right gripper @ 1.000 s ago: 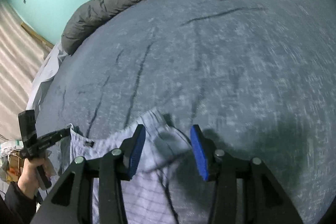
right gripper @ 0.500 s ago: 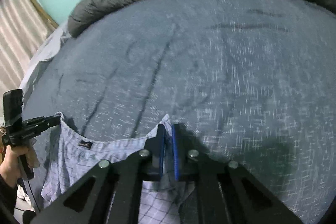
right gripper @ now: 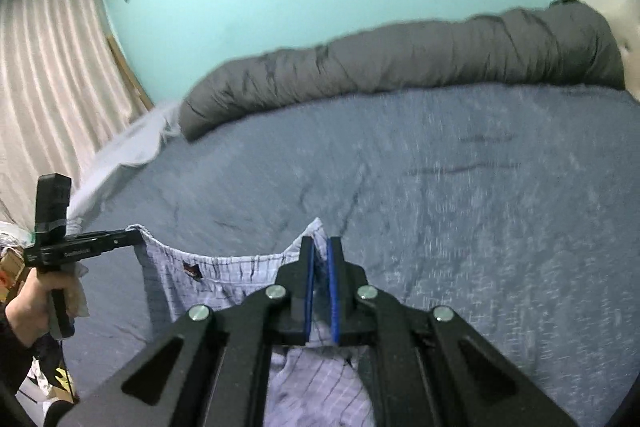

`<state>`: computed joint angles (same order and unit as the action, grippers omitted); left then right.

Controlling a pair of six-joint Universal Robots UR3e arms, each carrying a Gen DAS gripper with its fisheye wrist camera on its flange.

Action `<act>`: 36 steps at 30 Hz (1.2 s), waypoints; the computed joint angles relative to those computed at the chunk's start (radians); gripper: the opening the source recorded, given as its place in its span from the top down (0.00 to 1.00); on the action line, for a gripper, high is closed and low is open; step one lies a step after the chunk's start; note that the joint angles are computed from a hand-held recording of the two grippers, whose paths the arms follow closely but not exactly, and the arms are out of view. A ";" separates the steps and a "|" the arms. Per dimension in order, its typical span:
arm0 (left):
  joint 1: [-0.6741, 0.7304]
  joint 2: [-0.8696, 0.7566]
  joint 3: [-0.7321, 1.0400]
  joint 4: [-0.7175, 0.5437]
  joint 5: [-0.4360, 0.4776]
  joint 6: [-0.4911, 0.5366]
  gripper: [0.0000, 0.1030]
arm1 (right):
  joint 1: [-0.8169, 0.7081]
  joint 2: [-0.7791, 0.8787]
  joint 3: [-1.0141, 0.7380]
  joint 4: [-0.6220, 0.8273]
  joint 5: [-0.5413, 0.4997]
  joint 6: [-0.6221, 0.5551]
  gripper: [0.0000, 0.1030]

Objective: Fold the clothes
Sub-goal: 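Lift the shorts by the waistband with both tools, holding it stretched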

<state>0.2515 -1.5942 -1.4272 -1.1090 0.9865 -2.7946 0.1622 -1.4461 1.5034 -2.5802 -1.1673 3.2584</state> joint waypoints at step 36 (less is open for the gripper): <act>0.601 0.240 1.085 -1.647 -0.358 0.782 0.92 | -0.149 -0.544 -0.158 0.607 0.228 -0.183 0.94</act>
<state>0.8523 -1.3541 -0.3426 -2.7558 0.6280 -2.0125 0.0130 -1.9902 1.3453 -1.9735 -0.9390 3.0758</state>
